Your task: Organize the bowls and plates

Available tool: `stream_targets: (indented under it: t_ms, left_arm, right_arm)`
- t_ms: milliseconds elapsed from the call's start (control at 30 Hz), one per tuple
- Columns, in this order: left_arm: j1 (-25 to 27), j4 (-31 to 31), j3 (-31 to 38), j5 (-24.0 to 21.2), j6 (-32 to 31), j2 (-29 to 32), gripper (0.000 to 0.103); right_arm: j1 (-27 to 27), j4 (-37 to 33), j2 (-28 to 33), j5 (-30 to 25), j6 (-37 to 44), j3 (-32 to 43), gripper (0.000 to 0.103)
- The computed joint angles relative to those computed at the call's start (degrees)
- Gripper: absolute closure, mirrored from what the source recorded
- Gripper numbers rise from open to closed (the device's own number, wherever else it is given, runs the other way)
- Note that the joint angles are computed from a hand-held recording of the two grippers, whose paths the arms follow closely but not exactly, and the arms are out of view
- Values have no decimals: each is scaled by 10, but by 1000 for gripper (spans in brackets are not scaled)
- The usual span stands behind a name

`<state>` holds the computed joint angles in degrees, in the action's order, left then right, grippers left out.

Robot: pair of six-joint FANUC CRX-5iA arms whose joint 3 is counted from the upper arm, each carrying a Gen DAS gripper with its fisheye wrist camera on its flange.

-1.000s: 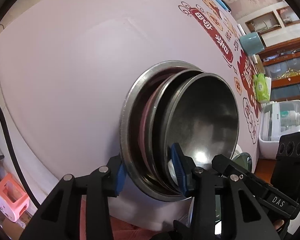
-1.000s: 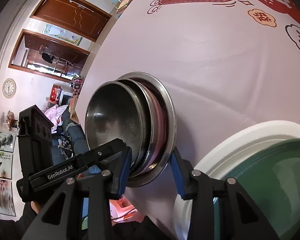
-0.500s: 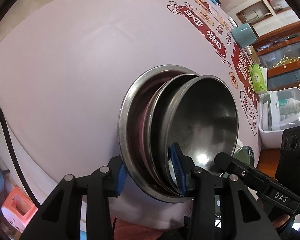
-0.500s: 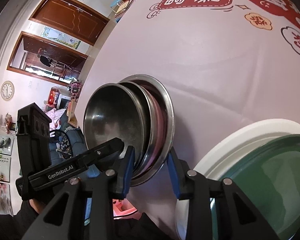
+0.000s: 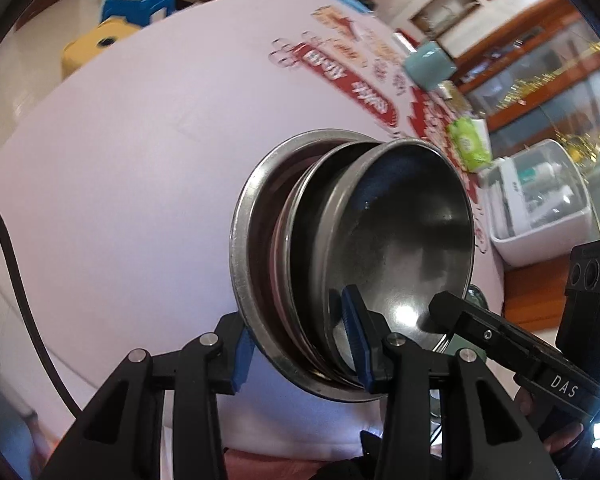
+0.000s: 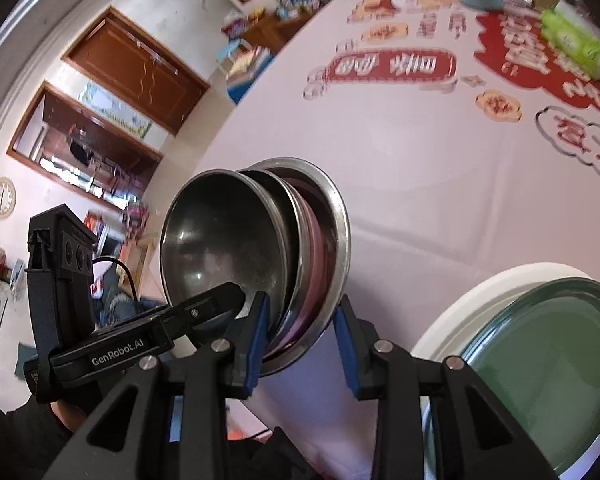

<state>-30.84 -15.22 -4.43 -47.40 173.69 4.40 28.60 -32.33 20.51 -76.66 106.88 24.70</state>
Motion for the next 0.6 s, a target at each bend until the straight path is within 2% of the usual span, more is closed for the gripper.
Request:
stream_targets:
  t_ms: [167, 333, 600]
  left_arm:
    - [10, 7, -22, 34, -66, -26, 63]
    - [27, 56, -42, 69, -169, -40, 63]
    - [36, 130, -37, 92, -326, -30, 63]
  right_arm:
    - [10, 7, -71, 94, -11, -83, 71]
    - [22, 25, -130, 172, -52, -155, 71]
    - [44, 78, -213, 290, -142, -263, 71]
